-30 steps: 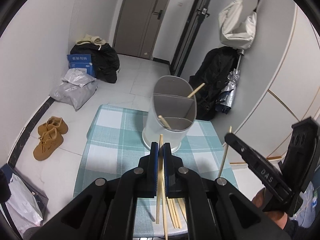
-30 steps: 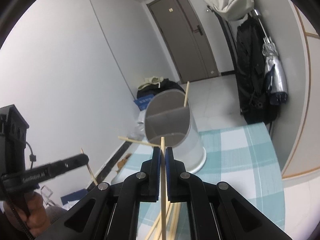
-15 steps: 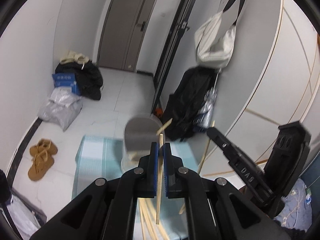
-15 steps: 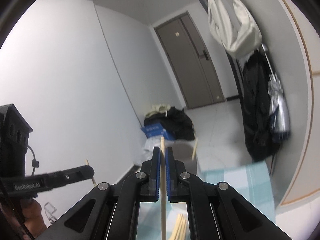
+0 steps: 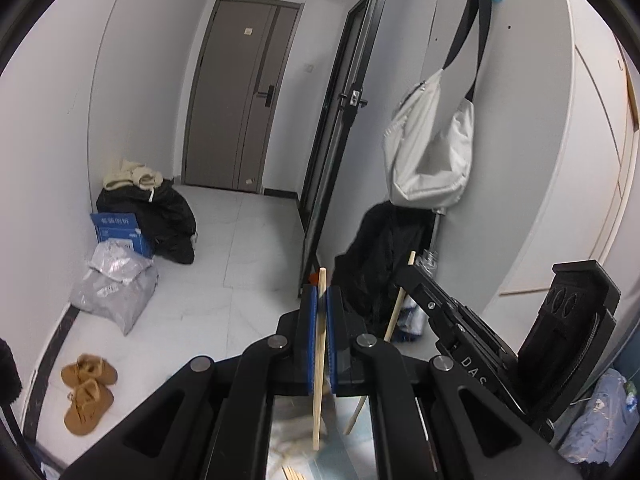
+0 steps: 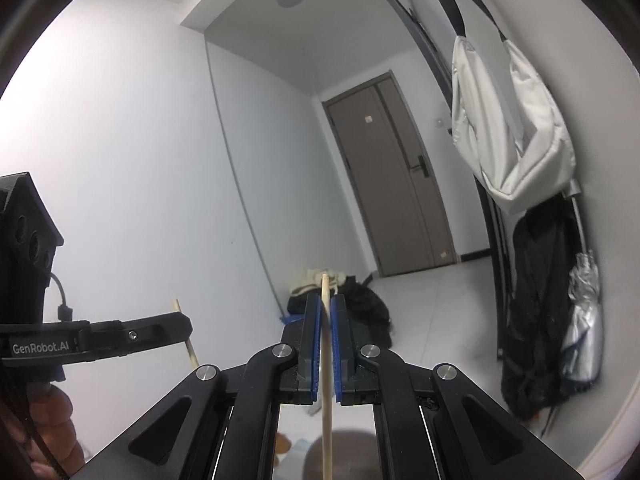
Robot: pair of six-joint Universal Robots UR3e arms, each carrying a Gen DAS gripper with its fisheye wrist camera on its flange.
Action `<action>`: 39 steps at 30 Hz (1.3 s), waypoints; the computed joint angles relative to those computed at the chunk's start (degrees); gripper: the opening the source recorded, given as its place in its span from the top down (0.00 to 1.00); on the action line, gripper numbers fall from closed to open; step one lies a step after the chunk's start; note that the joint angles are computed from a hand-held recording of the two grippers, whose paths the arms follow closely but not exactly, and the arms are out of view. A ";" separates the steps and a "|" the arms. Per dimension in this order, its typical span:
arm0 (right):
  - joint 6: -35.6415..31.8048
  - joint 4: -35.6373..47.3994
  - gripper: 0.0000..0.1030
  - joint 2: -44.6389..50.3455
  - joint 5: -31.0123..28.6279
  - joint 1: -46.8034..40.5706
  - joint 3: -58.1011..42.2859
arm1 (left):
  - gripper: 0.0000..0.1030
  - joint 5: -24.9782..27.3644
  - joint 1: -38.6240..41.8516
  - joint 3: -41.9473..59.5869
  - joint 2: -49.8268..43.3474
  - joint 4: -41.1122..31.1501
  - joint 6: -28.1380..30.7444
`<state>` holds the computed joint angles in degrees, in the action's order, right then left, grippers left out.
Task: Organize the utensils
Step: 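Lift both held chopsticks above the white holder, then open both tools over the holder, dropping the chopsticks inside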
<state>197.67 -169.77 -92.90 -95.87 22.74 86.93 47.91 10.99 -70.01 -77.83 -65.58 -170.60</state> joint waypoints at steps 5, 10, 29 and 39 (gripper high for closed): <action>0.71 -1.80 0.96 6.99 1.13 -2.26 -4.78 | 0.99 2.09 -1.94 1.18 -6.24 6.31 -1.79; 0.81 -4.59 0.96 13.70 -0.74 -2.23 -7.60 | 0.99 1.35 -2.52 0.34 -10.33 10.04 -1.55; 0.32 -10.08 0.96 14.77 0.22 -2.57 -0.30 | 0.99 -0.11 -3.36 -2.77 -11.77 9.54 2.53; 3.90 -2.66 0.93 4.42 3.60 -2.26 10.65 | 0.98 5.12 -5.12 4.48 -13.28 -8.61 6.44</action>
<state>201.56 -172.43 -88.48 -92.27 20.48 97.58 53.04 5.86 -65.53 -91.10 -74.18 -164.16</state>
